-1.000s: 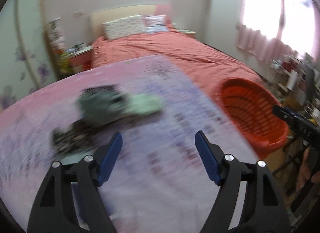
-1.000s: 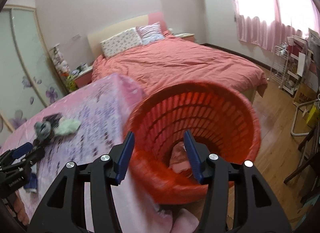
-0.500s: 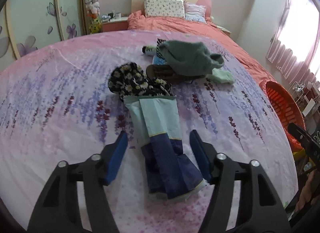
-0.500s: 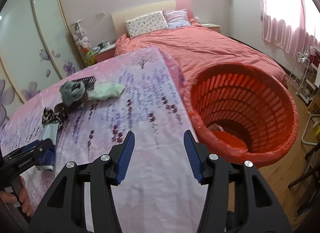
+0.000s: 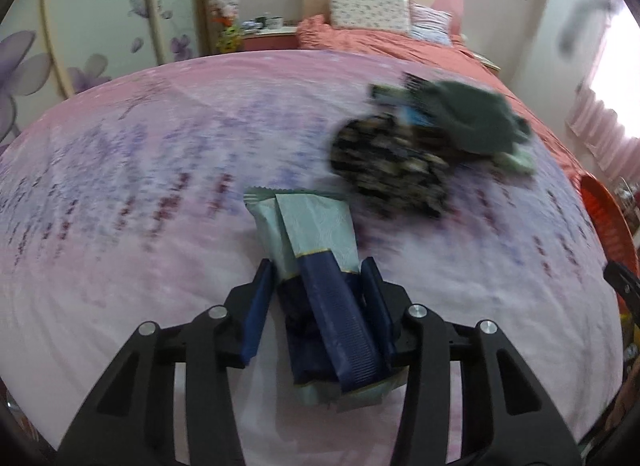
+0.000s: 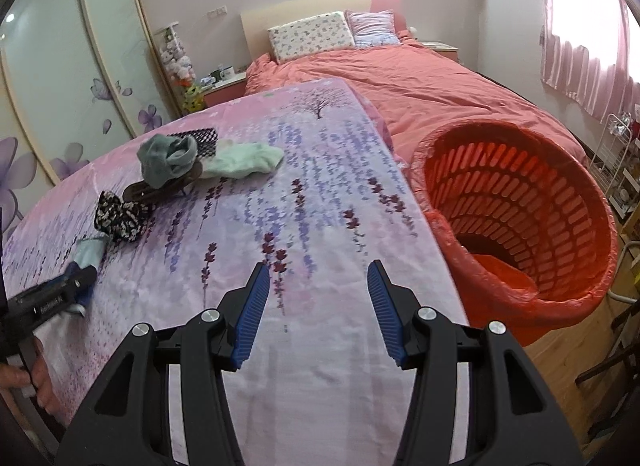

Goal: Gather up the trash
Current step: 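Hold the packet with the left tool while the right tool grasps the grey sock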

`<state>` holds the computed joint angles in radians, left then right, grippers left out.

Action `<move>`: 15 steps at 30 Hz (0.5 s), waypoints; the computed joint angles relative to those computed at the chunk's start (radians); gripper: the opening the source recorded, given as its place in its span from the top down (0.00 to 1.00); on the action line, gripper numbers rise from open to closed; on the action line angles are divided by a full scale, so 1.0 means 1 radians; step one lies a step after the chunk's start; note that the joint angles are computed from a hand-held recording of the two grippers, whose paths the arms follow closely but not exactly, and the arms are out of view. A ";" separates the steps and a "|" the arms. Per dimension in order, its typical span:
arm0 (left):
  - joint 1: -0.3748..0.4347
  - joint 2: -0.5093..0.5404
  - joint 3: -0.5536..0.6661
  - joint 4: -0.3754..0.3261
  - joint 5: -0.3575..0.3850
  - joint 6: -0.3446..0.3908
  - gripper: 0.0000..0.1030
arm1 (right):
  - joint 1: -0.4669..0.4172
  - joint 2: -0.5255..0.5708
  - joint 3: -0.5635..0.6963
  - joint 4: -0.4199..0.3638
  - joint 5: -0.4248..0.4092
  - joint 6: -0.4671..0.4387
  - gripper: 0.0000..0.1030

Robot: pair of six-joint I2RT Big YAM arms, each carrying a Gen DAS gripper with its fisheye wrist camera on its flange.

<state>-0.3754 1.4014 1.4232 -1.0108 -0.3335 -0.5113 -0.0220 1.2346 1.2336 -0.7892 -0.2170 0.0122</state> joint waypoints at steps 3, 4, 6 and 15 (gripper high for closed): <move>0.043 0.010 0.013 -0.007 -0.003 0.024 0.56 | 0.016 0.010 0.003 -0.002 0.001 -0.005 0.50; 0.059 0.021 0.023 -0.004 -0.002 0.038 0.56 | 0.021 0.013 0.006 -0.003 0.001 -0.006 0.50; 0.083 0.027 0.027 0.009 0.004 0.059 0.56 | 0.034 0.021 0.012 -0.003 -0.001 -0.005 0.50; 0.135 0.060 0.065 0.026 0.048 0.091 0.55 | 0.112 0.080 0.093 0.008 -0.010 0.027 0.50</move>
